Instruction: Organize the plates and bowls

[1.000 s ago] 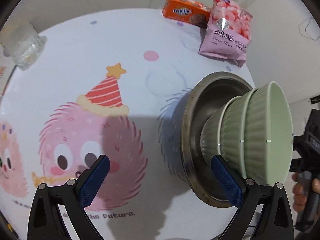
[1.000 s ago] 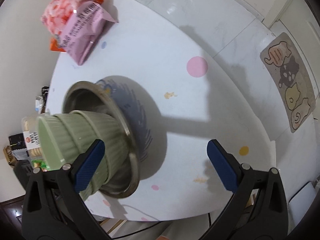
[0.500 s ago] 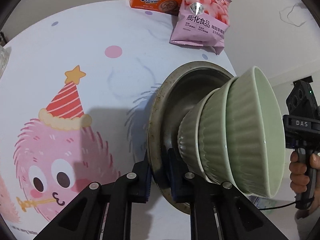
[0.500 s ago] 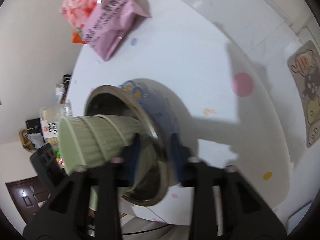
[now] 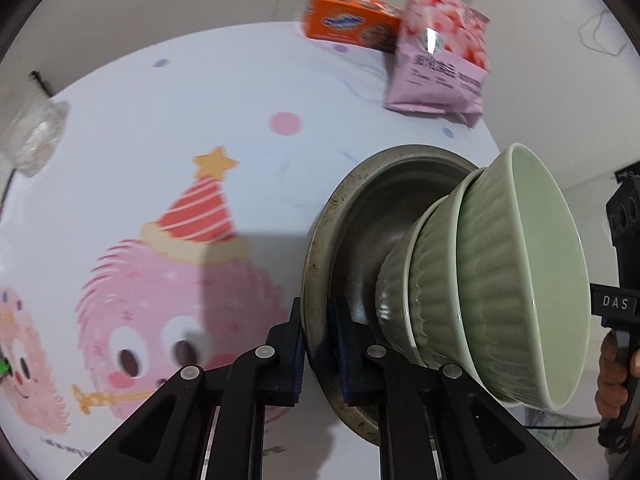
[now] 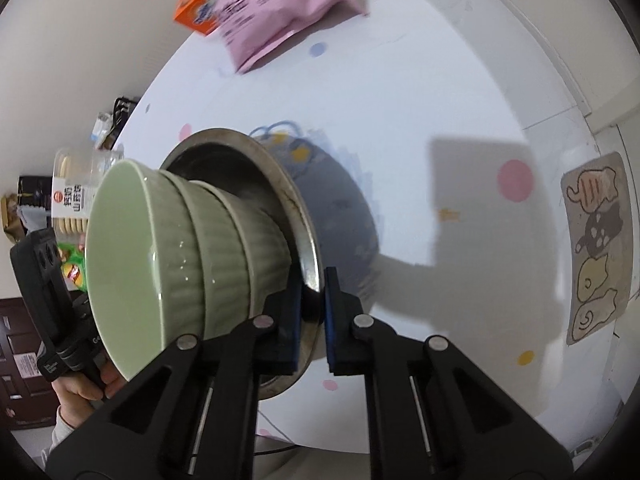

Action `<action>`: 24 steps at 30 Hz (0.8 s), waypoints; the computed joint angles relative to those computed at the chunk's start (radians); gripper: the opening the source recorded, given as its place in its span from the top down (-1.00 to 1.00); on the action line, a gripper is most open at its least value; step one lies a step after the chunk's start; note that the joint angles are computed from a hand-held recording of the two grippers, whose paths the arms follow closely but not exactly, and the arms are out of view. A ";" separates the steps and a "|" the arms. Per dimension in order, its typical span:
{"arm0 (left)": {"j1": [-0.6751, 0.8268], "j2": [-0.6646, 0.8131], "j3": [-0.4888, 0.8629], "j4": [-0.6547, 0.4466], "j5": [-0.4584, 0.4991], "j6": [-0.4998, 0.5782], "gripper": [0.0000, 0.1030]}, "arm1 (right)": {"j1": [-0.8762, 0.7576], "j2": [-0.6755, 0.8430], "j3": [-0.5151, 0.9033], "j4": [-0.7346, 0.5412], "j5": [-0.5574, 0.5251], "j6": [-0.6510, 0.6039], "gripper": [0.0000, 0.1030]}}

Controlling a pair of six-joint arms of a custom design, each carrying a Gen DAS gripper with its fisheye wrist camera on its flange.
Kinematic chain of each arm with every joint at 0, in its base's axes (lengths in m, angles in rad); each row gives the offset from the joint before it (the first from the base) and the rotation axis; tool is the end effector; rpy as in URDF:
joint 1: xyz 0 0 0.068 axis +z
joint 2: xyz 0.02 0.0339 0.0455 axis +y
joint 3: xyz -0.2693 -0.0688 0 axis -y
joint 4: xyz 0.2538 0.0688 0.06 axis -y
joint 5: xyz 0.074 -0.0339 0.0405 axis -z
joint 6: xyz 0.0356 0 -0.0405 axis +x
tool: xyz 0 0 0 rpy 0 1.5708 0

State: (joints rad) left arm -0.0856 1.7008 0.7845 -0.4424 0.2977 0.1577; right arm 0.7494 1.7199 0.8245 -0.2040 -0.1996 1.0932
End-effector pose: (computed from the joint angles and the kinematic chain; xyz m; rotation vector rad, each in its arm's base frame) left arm 0.2778 -0.0343 0.1101 0.3965 2.8633 -0.4221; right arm 0.2258 0.2197 0.1222 0.4307 2.8916 0.7360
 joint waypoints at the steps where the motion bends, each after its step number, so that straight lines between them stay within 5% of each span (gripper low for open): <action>1: 0.018 -0.011 -0.010 0.006 -0.008 0.013 0.77 | 0.014 0.020 0.023 -0.003 0.005 -0.004 0.77; 9: 0.234 -0.071 -0.065 0.015 -0.027 0.124 0.74 | 0.099 0.176 0.225 -0.032 0.008 -0.043 0.76; 24: 0.617 -0.031 -0.029 0.038 0.034 0.372 0.73 | 0.198 0.528 0.805 -0.292 0.038 -0.163 0.75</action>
